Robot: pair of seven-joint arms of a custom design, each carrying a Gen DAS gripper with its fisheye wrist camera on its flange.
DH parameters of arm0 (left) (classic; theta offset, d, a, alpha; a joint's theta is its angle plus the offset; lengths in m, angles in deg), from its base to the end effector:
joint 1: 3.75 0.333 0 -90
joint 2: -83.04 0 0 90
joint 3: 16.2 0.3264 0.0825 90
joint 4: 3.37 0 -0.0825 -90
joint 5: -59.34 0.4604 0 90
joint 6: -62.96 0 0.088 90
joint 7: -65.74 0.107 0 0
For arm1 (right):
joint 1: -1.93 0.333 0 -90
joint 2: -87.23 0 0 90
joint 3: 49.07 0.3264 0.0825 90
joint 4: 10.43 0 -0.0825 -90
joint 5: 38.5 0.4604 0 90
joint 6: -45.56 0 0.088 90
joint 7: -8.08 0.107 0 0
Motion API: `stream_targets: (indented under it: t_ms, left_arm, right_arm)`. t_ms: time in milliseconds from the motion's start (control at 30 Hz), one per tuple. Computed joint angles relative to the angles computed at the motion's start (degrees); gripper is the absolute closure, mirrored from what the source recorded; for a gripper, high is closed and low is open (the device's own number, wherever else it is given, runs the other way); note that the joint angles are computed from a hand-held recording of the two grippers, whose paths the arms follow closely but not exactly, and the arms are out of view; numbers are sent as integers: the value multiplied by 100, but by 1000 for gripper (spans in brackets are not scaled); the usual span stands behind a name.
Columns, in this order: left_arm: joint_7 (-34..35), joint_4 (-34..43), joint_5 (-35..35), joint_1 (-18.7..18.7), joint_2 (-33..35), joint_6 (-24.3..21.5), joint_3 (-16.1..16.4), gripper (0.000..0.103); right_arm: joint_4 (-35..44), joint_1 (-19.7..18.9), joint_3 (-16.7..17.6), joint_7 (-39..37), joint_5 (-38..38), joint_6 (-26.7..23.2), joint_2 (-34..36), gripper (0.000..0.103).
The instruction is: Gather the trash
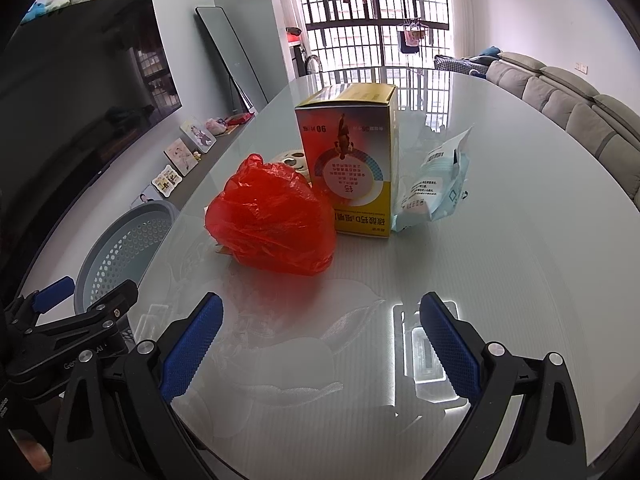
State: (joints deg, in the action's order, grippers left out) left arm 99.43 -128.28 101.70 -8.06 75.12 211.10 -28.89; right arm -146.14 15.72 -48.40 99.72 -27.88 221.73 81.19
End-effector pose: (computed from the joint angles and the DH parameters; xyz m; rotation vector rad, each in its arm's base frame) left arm 0.5821 -0.1942 0.4794 -1.8539 1.6012 -0.5322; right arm 0.5770 0.1335 0.4250 -1.7286 1.6532 -0.5288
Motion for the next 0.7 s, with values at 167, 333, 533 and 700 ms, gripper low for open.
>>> stream_targets:
  t_ms: [167,333,533,700]
  left_arm:
    - [18,-10,-13,-2,-5,6,6,6]
    - [42,-36,-39,0,-26,-15,2,6]
    - [45,-37,-45,4,-25,-10,0,6]
    - [92,0,-88,-12,15,-26,-1,6]
  right_arm:
    - [-1,-13,9,11,-17,-10,-2,9]
    - [2,5,-1,-14,19,-13,0,9]
    - [-5,-14,9,11,-5,-10,-5,9]
    - [-79,-9,-46,-13,91,20,-58,9]
